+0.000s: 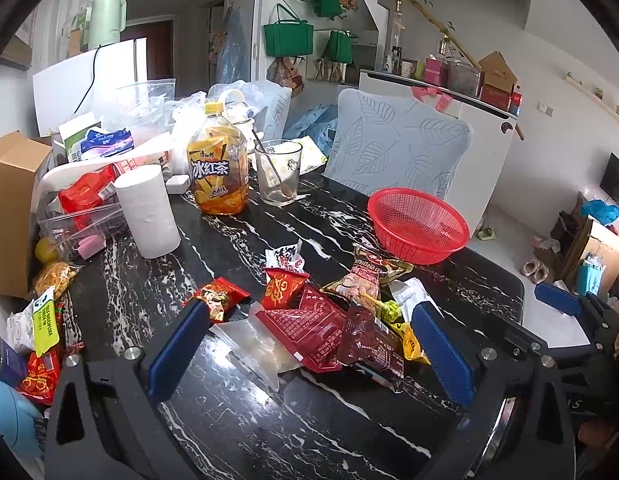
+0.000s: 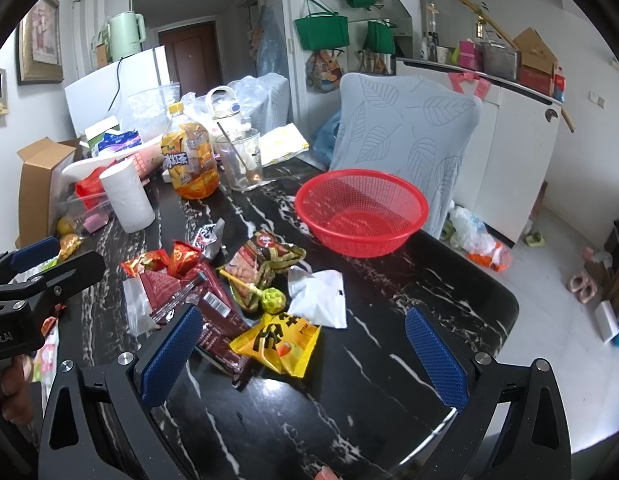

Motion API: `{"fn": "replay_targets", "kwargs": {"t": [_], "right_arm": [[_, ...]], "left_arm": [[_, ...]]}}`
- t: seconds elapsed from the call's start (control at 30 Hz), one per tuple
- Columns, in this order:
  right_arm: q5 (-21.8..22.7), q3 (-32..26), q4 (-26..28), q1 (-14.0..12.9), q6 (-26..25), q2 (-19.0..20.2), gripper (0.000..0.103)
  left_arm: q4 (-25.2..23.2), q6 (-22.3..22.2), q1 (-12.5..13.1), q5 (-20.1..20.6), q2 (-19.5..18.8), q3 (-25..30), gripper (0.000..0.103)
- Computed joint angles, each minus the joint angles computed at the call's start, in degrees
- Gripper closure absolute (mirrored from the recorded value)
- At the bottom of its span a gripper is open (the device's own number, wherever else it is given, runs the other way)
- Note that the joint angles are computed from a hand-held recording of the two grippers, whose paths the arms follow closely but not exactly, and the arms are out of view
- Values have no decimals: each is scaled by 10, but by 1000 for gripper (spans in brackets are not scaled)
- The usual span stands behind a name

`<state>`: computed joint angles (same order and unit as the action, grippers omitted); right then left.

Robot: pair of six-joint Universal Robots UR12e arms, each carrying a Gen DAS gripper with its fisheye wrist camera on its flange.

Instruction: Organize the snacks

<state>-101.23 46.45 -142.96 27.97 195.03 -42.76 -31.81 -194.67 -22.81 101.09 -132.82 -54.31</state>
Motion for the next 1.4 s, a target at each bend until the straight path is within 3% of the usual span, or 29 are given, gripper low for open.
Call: {"fn": "replay_targets", "kwargs": {"t": [0.77,1.23,1.4], "right_arm": [[1,14,-4,-4,4,-5,0],[32,29,9,-15,6,0,0],[63,19,26,-21,6,11,0]], "left_arm": [[10,1,-4,-8,-5,0,0],[1,8,-4,-34,-26,8,0],[-12,-9,0,-45,-32,11,0]]}}
